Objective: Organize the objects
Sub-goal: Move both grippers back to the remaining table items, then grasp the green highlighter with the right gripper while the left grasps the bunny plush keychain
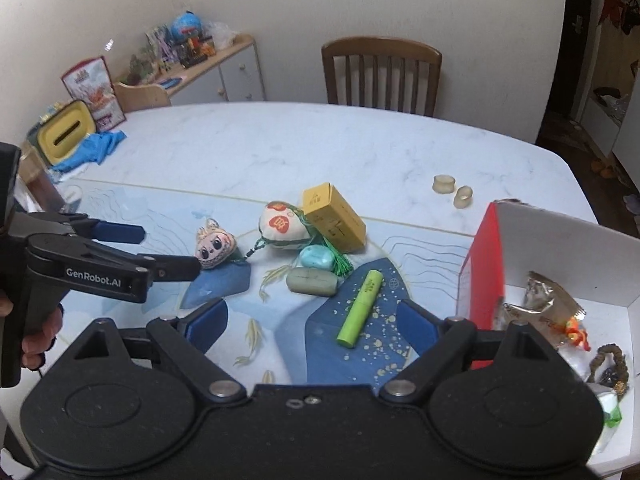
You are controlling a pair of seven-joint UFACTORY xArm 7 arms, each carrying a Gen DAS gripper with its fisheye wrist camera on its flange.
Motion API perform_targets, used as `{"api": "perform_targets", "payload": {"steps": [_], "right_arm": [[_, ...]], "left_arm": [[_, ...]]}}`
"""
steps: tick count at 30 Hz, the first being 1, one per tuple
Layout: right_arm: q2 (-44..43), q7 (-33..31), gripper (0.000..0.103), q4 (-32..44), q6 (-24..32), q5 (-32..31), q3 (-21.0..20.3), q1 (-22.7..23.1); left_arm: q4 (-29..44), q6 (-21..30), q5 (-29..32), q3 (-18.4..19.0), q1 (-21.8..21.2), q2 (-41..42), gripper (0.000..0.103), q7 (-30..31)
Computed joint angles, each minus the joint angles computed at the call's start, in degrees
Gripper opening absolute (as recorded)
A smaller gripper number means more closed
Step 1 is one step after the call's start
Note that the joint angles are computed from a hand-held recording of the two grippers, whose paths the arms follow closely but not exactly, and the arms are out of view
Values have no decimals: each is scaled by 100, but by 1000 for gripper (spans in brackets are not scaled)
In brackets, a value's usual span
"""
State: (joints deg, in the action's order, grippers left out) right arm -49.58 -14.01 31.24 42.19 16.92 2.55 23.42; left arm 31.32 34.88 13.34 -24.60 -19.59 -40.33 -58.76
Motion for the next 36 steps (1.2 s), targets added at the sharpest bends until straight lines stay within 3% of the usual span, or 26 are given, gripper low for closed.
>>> {"api": "perform_targets", "payload": {"steps": [5,7,11,21,26,32,36], "right_arm": [[367,341,83,-10,-315,-182,306,-132],[539,495,75,-15,-420,-281,382,-177],[810,776,72,-57,-580,-524,499,-276],[1412,1215,66,-15,-787,-988,566,-380],[1655,1304,53,36,-856,-1061,517,-382],[1858,1350,44,75,-889,-1094,494,-399],[1893,1338,40,66,-989,-1158,523,-395]], "left_arm": [[-198,-280,178,80,159,116,103,130],[-285,-511,284,96,218,174,103,215],[-317,-683,489,17,399,338,103,277],[-284,-911,969,-109,673,688,102,206],[-337,-1123,1130,-131,767,723,101,164],[-344,-1288,1282,-216,877,761,98,96],[-316,-1373,1339,-242,909,815,88,115]]}}
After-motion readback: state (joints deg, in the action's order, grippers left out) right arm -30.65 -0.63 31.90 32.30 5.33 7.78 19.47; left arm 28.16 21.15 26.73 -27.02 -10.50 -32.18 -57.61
